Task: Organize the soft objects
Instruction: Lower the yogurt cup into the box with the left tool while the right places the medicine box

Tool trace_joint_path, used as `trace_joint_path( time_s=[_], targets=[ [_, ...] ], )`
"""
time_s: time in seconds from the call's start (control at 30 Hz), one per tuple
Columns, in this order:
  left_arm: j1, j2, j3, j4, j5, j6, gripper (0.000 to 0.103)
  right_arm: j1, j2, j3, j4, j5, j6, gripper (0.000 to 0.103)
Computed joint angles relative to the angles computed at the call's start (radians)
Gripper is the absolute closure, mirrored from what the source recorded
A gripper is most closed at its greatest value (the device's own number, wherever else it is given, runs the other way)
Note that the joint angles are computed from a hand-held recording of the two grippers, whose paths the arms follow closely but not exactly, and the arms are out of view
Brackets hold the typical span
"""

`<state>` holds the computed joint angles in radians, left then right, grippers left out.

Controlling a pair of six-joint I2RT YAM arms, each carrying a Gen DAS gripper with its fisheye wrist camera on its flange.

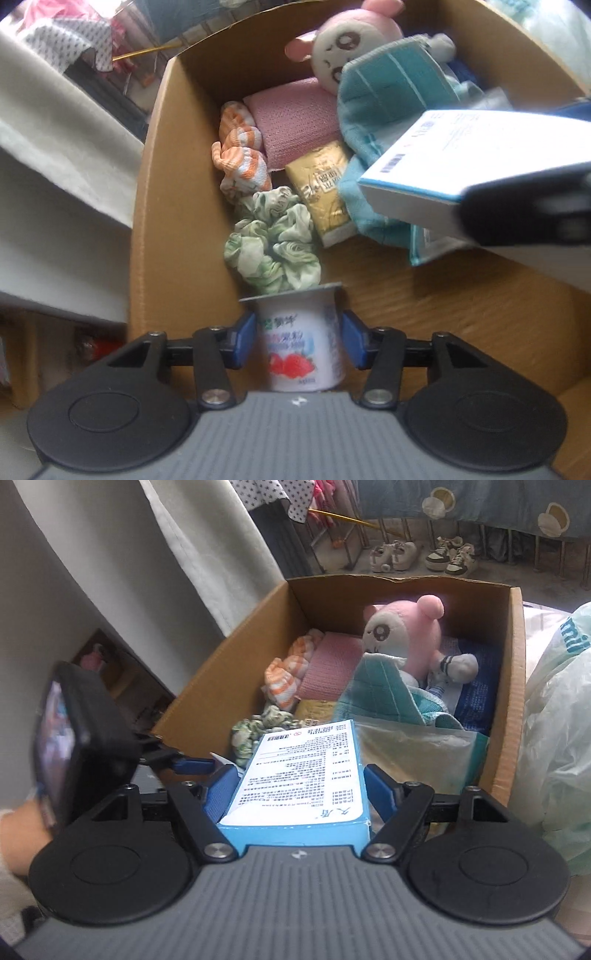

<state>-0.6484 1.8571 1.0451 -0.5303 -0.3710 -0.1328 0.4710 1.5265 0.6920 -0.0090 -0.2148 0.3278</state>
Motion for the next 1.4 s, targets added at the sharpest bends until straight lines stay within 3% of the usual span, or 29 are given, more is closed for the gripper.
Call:
trace_joint_path(
  time_s=[0.1, 0.27, 0.4, 0.53, 0.63, 0.7, 0.83, 0.87, 0.97, 1.0, 1.1, 1.27, 1.4],
  targets=[
    [0.002, -0.03, -0.03, 0.002, 0.009, 0.061, 0.06, 0.01, 0.064, 0.02, -0.005, -0.008, 0.003, 0.028],
    [0.01, -0.056, -0.057, 0.036, 0.027, 0.05, 0.059, 0.04, 0.168, 0.083, -0.019, 0.007, 0.048, 0.029],
    [0.031, -0.206, -0.153, 0.053, 0.057, 0.035, 0.058, 0.081, 0.255, 0.16, -0.044, 0.043, 0.079, 0.029],
    [0.085, -0.378, -0.232, 0.02, 0.108, 0.006, 0.058, 0.087, 0.356, 0.225, -0.082, -0.046, 0.144, 0.03],
    [0.119, -0.46, -0.279, 0.01, 0.173, -0.002, 0.057, 0.105, 0.372, 0.242, -0.112, -0.024, 0.148, 0.029],
    [0.124, -0.487, -0.301, 0.011, 0.185, -0.005, 0.055, 0.094, 0.362, 0.254, -0.156, -0.039, 0.153, 0.018],
    [0.125, -0.505, -0.332, 0.042, 0.193, 0.01, 0.053, 0.054, 0.294, 0.22, -0.18, -0.111, 0.096, 0.018],
    [0.125, -0.508, -0.336, 0.044, 0.195, 0.008, 0.052, 0.046, 0.279, 0.21, -0.185, -0.11, 0.092, 0.021],
    [0.132, -0.517, -0.349, 0.063, 0.204, 0.011, 0.052, 0.026, 0.292, 0.218, -0.194, -0.083, 0.121, 0.071],
    [0.134, -0.52, -0.351, 0.066, 0.208, 0.011, 0.052, 0.02, 0.294, 0.213, -0.173, -0.071, 0.149, 0.076],
    [0.142, -0.544, -0.375, 0.072, 0.223, 0.019, 0.052, 0.014, 0.288, 0.21, -0.116, -0.036, 0.18, 0.08],
    [0.152, -0.595, -0.417, 0.082, 0.243, 0.023, 0.05, 0.027, 0.313, 0.285, -0.107, 0.015, 0.13, 0.078],
    [0.141, -0.579, -0.407, 0.081, 0.236, 0.026, 0.049, 0.048, 0.42, 0.402, -0.165, 0.082, 0.111, 0.078]
  ],
)
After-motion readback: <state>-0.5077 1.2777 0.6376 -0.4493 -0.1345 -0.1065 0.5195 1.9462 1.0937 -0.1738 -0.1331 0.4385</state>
